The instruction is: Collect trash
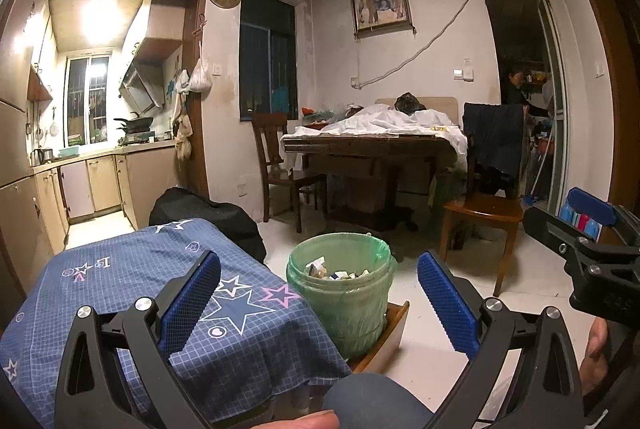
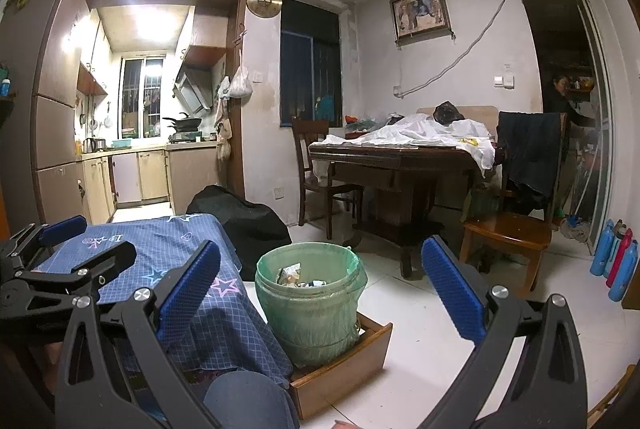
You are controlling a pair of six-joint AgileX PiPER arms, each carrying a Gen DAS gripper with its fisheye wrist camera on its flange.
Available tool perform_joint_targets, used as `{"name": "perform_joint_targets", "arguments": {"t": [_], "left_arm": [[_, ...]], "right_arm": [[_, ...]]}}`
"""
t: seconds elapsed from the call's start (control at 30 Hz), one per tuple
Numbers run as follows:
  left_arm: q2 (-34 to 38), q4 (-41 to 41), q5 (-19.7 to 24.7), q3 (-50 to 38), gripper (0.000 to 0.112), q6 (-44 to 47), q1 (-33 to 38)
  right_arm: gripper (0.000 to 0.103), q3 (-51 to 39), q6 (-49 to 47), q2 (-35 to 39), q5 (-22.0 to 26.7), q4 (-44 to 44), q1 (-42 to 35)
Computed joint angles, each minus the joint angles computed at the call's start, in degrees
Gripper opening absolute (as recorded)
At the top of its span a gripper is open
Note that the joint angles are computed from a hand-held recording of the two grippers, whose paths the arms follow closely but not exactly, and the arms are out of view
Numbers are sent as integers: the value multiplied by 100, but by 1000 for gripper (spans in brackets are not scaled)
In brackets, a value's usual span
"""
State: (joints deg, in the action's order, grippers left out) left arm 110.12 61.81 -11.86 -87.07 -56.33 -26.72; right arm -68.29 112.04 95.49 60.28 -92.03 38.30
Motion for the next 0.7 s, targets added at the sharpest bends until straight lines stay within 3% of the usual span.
{"name": "perform_joint_targets", "arguments": {"t": [0.27,0.43,0.7], "left_arm": [[-41,3,-50,92,98,28,1],[-57,581,-285,138,98,-348,35],[-32,1085,-118,60,98,-844,-34]], "right_arm": [[98,5,13,11,37,11,36],[98,16,36,7,23,-1,19],[98,12,82,52,17,-1,11]]}}
